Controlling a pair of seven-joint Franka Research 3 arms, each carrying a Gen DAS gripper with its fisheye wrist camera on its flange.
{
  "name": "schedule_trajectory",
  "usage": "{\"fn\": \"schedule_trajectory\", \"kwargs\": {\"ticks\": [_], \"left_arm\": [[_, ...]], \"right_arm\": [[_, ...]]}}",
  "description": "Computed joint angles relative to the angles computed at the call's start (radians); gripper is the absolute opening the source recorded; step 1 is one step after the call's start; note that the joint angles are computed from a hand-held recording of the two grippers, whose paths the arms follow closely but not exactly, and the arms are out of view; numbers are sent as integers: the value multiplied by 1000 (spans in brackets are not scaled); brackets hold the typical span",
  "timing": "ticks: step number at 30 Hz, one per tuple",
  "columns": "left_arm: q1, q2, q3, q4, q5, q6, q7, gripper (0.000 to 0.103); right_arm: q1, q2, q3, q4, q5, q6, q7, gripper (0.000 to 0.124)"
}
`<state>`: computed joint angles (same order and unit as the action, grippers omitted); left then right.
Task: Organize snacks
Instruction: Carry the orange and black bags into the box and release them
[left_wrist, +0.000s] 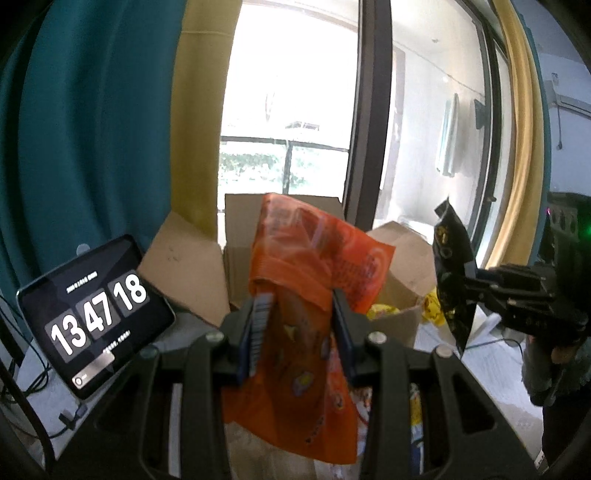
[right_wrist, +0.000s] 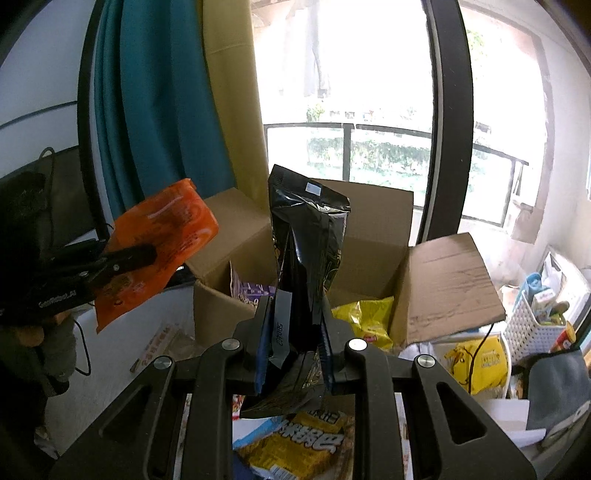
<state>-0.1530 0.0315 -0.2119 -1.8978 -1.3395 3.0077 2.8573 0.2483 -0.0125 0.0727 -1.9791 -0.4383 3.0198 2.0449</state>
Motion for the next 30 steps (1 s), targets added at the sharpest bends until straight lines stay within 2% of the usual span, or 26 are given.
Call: {"fn": "schedule_trajectory", "kwargs": {"ticks": [3, 10, 13, 17, 20, 26, 29, 30], "left_arm": [[6, 37, -4, 49, 20, 5, -13, 38], [43, 123, -54, 163, 45, 41, 3, 39], [68, 171, -72, 220, 103, 38, -65, 39], [88, 230, -97, 284, 186, 61, -152, 40], [91, 277, -117, 330, 246, 94, -204, 40], [49, 372, -88, 416, 437, 112, -395, 40], [30, 415, -64, 461, 525, 84, -488, 40], [8, 433, -31, 482, 572, 66, -540, 41]], "right_arm": [[3, 22, -4, 29, 8, 8, -4, 25], [42, 80, -50, 114, -40, 9, 34, 25], [59, 107, -73, 150, -35, 8, 35, 25], [85, 149, -106, 207, -33, 3, 29, 25], [94, 190, -118, 259, 17, -2, -14, 25], [114, 277, -147, 361, 132, -13, -77, 25], [121, 314, -155, 406, 190, -24, -115, 25], [123, 327, -156, 421, 209, -31, -128, 25]]}}
